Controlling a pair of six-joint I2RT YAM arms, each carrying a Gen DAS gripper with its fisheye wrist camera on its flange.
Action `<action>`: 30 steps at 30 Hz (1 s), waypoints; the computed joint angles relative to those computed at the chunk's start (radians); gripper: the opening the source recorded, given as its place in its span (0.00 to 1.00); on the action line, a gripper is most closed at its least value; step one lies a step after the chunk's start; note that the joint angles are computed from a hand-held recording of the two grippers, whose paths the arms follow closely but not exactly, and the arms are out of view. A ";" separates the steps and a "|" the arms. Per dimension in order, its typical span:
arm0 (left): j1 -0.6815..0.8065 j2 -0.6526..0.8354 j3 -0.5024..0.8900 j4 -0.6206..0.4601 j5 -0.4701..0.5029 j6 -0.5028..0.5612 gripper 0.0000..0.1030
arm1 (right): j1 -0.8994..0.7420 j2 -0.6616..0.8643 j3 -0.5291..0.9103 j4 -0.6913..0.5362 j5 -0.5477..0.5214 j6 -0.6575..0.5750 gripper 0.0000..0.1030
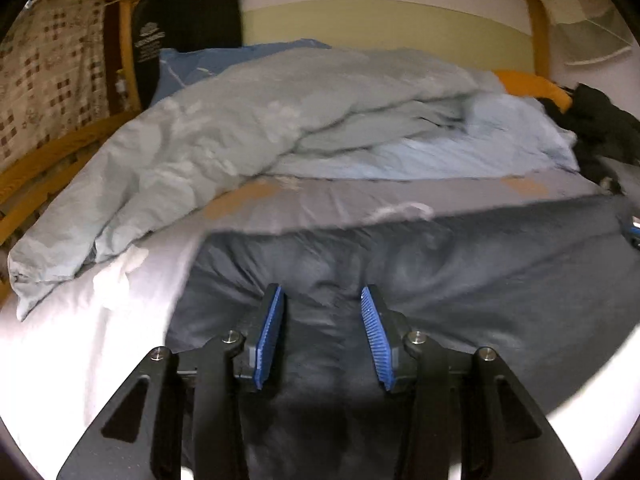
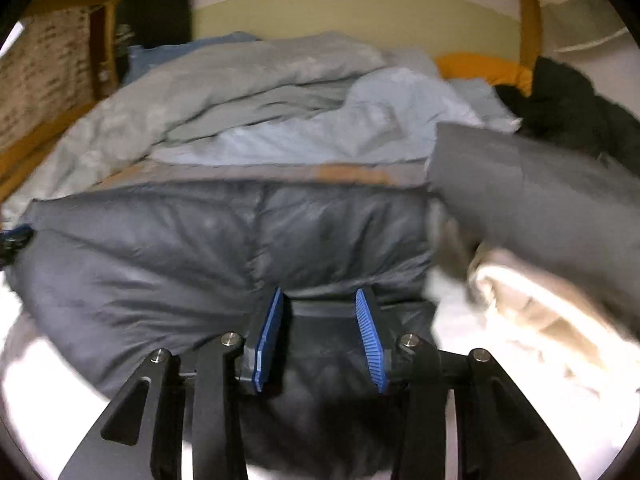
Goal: Fold large clothes
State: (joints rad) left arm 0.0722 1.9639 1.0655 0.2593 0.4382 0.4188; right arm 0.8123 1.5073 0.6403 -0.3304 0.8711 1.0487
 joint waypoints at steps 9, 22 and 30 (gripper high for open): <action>-0.027 0.235 0.278 -0.102 -0.034 -0.059 0.70 | -0.346 0.155 0.035 0.283 -0.215 -0.203 0.40; 0.059 0.133 0.241 -0.225 0.034 -0.110 0.95 | -0.295 -0.053 -0.164 0.353 -0.179 -0.120 0.92; 0.174 0.108 0.235 -0.368 0.124 -0.211 1.00 | -0.369 -0.546 -0.485 0.409 -0.573 -0.040 0.92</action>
